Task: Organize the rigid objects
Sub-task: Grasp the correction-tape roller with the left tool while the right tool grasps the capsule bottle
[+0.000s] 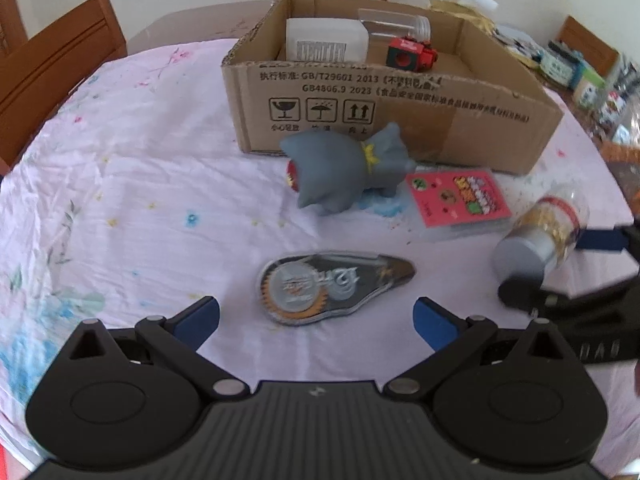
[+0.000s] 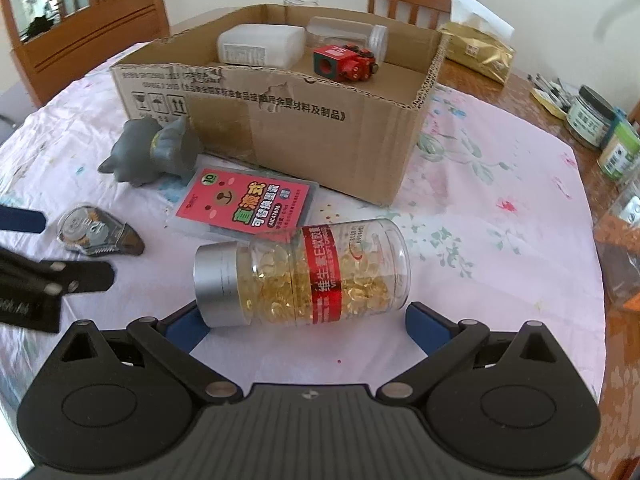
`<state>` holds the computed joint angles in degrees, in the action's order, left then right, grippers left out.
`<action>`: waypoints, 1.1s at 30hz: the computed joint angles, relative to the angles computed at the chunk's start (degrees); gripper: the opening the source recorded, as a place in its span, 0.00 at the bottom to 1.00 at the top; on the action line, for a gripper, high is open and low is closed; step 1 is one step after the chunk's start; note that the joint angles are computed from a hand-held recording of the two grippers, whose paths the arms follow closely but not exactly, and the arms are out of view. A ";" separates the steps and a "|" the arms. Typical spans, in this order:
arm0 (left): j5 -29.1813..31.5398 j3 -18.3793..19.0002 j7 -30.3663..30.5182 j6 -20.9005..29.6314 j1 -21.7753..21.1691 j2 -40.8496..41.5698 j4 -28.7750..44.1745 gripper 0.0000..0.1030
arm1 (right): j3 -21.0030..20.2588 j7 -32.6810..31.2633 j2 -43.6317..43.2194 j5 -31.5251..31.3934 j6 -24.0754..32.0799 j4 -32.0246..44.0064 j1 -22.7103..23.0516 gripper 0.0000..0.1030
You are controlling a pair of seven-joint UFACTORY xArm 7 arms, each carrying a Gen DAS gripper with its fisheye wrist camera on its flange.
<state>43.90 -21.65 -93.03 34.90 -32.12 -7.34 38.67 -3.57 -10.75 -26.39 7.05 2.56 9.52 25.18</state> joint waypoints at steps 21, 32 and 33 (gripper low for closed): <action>3.10 2.31 -4.47 3.74 -1.73 -0.86 -1.08 0.88 | -6.43 -6.28 -0.95 1.59 -2.17 -1.34 5.05 1.00; -1.99 -1.19 -5.27 6.19 0.89 -2.03 -1.38 0.93 | -7.51 -8.65 0.15 2.80 -0.39 0.40 6.08 1.00; -2.02 -1.11 -5.49 6.35 0.82 -1.80 -1.13 0.93 | -6.88 -8.59 0.28 2.91 0.66 0.95 5.51 1.00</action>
